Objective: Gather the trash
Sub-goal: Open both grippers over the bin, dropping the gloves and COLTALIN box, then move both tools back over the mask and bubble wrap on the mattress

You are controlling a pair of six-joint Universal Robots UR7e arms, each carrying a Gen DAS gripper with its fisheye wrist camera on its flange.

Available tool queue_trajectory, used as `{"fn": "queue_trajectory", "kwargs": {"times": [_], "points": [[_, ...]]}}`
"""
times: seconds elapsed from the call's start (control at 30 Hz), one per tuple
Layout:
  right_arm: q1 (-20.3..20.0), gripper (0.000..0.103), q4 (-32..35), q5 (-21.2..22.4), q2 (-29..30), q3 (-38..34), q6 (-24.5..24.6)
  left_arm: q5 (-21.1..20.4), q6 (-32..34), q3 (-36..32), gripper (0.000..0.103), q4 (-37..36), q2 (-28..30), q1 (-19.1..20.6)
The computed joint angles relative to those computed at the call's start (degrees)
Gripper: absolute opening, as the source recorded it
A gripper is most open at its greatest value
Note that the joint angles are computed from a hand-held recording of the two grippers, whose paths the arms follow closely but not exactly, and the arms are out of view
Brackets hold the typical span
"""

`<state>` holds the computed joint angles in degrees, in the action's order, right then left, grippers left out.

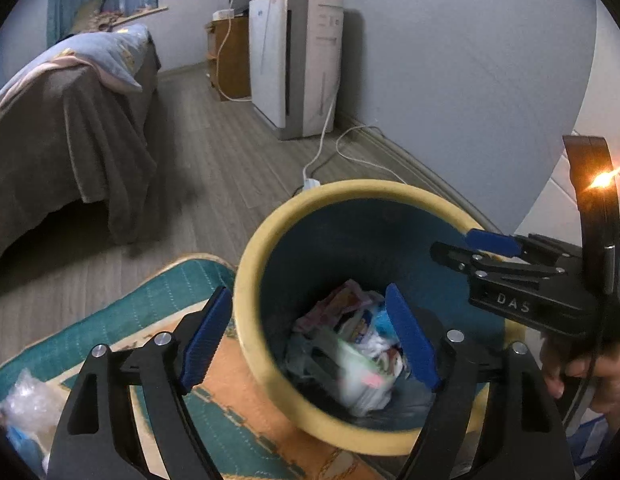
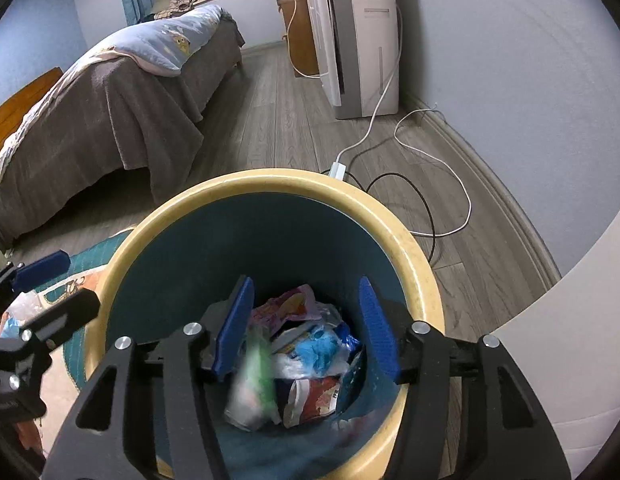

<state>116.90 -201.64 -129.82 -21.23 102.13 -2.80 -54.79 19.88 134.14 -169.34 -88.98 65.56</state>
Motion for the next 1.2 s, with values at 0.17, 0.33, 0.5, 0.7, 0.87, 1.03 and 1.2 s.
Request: {"fn": "queue_trajectory", "kwargs": {"times": [0.17, 0.33, 0.5, 0.7, 0.87, 1.03, 1.2], "points": [[0.78, 0.071, -1.36, -0.83, -1.18, 1.85, 0.51, 0.4, -1.39, 0.59, 0.091, 1.05, -2.8, -0.42], [1.94, 0.09, -3.03, -2.16, -2.23, 3.93, 1.51, 2.41, -2.9, 1.33, 0.097, 1.51, -5.59, -1.3], [3.7, 0.097, -2.95, -5.22, -2.73, 5.04, 4.45, 5.5, -2.37, 3.25, 0.098, 1.93, -10.12, -3.74], [6.91, 0.097, -1.14, -9.71, -2.04, 4.53, 6.88, 7.84, -2.71, 5.75, 0.098, 3.91, -16.07, -6.26], [9.21, 0.097, 0.71, -10.44, -1.39, 3.51, 8.78, 9.62, -3.23, 6.91, 0.098, 8.35, -21.35, -7.13], [11.46, 0.097, 3.48, -10.9, -0.69, 2.18, 9.95, 11.34, -3.96, 7.46, 0.098, 11.38, -26.41, -7.29], [13.73, 0.097, 7.8, -10.98, 0.49, -0.5, 12.87, 14.33, -6.48, 7.34, 0.098, 15.16, -30.44, -6.84]]}}
